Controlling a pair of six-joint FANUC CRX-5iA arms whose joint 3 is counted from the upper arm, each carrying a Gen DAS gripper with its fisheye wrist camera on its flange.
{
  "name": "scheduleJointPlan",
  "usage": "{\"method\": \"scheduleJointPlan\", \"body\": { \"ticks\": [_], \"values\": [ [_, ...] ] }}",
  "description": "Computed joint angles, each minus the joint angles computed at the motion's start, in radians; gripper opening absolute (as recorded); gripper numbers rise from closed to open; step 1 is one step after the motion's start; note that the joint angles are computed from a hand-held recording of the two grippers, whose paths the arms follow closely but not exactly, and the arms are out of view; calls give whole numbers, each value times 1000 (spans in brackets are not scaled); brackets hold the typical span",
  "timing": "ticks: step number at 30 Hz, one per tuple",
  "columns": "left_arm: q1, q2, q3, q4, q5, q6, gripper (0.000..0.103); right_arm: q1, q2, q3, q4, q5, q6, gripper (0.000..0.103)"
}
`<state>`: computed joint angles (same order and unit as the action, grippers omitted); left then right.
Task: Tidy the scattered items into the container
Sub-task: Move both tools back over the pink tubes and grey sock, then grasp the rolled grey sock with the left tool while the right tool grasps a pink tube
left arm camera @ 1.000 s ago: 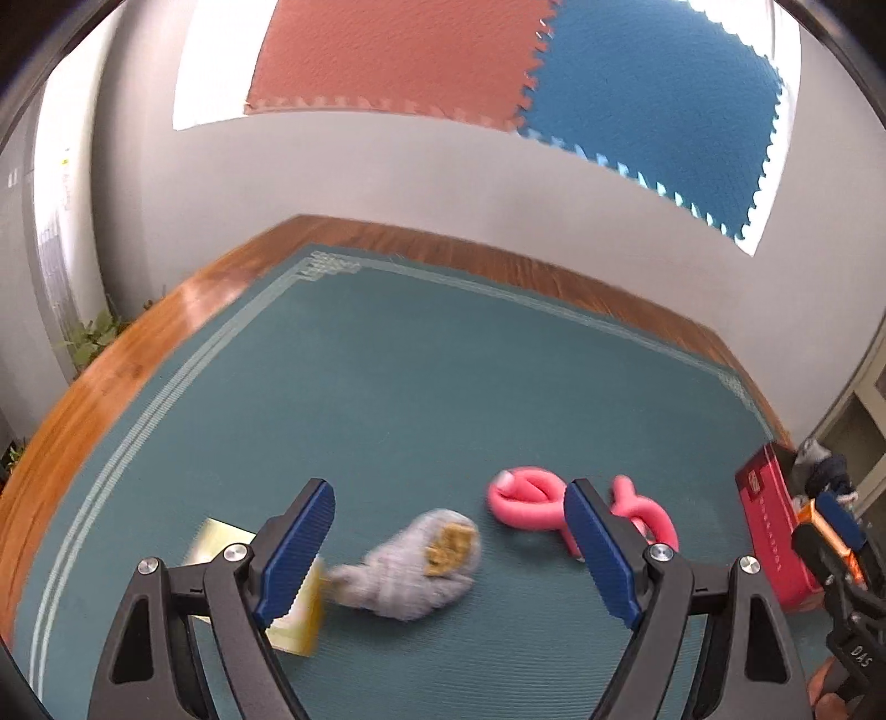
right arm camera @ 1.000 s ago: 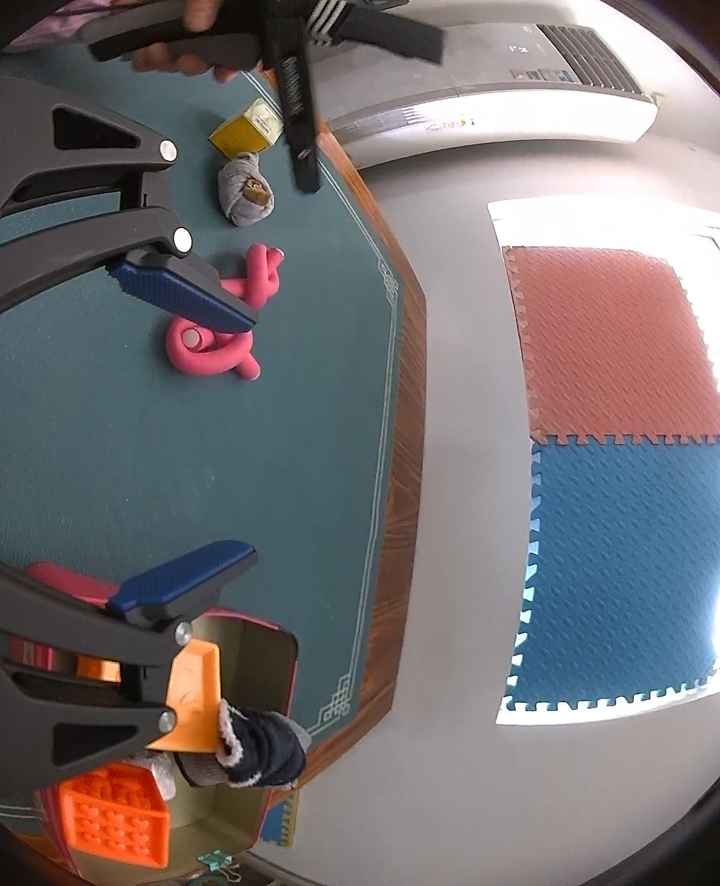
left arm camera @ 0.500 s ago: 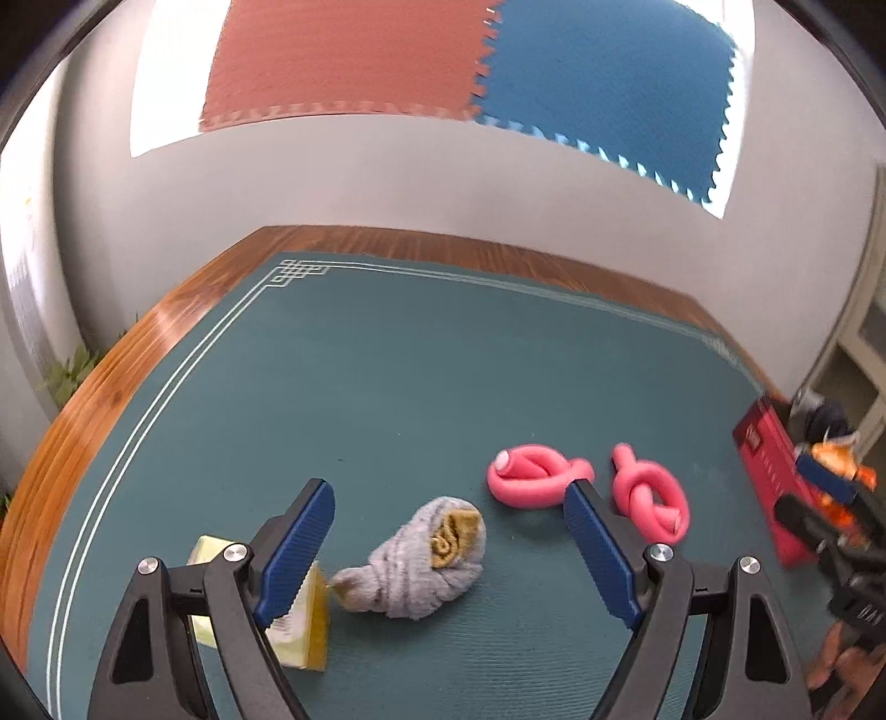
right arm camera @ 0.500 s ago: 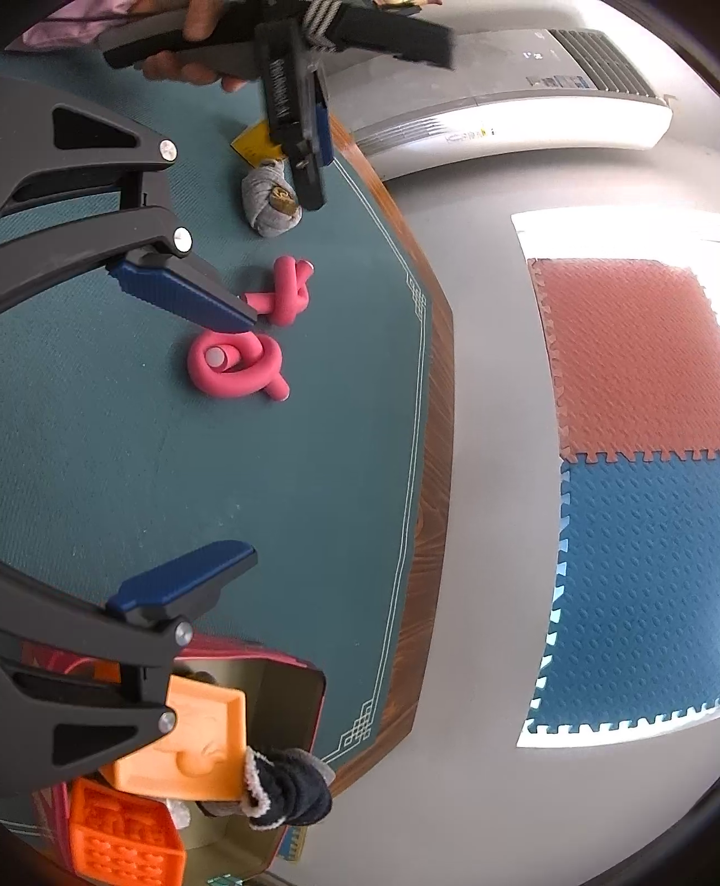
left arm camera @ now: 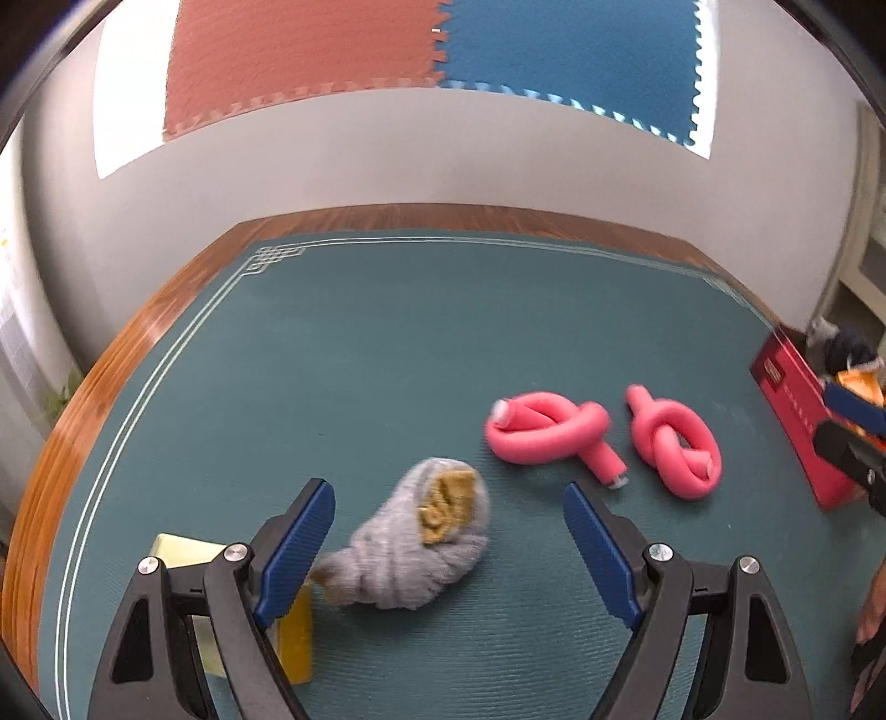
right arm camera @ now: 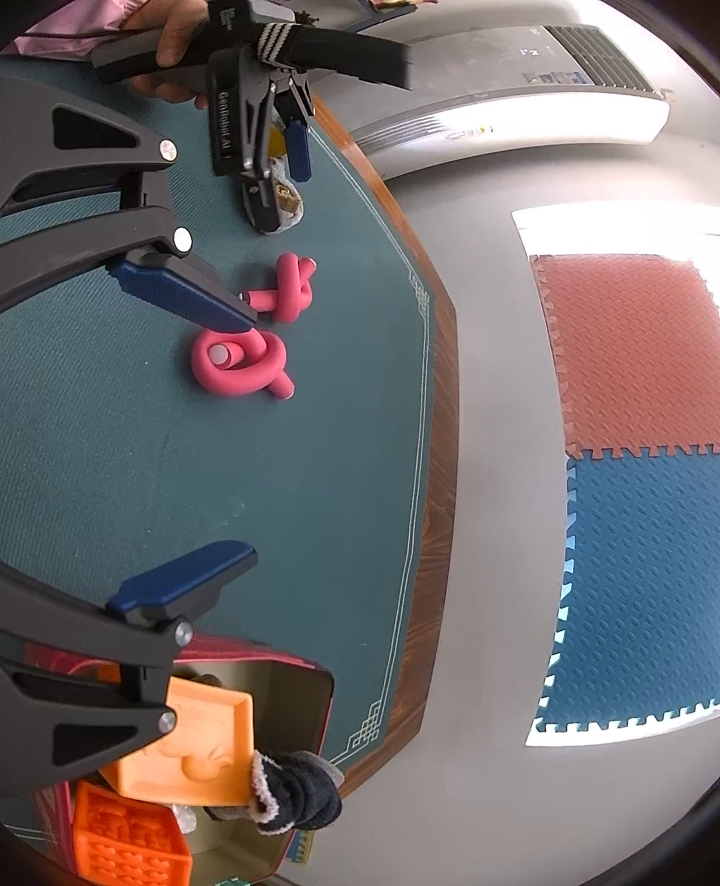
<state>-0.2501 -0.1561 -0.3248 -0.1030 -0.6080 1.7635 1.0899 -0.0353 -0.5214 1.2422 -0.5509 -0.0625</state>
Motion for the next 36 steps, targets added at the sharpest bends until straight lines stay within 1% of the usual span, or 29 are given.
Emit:
{"method": "scheduleJointPlan", "body": {
  "ticks": [3, 5, 6, 7, 8, 9, 12, 16, 21, 25, 28, 30, 34, 36],
  "values": [
    [-12, 8, 13, -28, -13, 18, 86, 2, 1, 1, -5, -2, 4, 81],
    [-13, 9, 15, -31, -17, 20, 78, 3, 1, 1, -8, -4, 7, 81],
    [-6, 6, 7, -11, -12, 5, 69, 4, 1, 2, -9, -5, 8, 81],
    [2, 2, -1, 9, -7, -10, 54, 4, 1, 2, -11, -6, 9, 81],
    [8, 3, -2, 19, -10, -14, 47, 5, 2, 2, -13, -7, 11, 81],
    [6, 8, 8, -4, -23, 9, 40, 5, 3, 3, -15, -8, 14, 80],
    [11, 7, 5, -2, -17, -4, 40, 7, 4, 4, -17, -8, 20, 81],
    [-6, 21, 30, -51, -40, 20, 40, 7, 3, 4, -19, -10, 21, 81],
    [4, 12, 12, -29, -17, -4, 40, 10, 10, 10, -31, -16, 37, 81],
    [-7, 5, 10, -31, -5, -15, 38, 11, 12, 12, -35, -21, 39, 80],
    [-14, 12, 22, -49, -21, 13, 36, 11, 13, 14, -39, -24, 38, 80],
    [3, -3, 1, -3, -8, 5, 36, 11, 14, 16, -48, -21, 44, 81],
    [61, -55, -76, 143, 60, -62, 35, 5, 13, 18, -74, 8, 55, 80],
    [85, -74, -111, 220, 90, -109, 35, -4, 17, 29, -128, 46, 82, 81]
  ]
}}
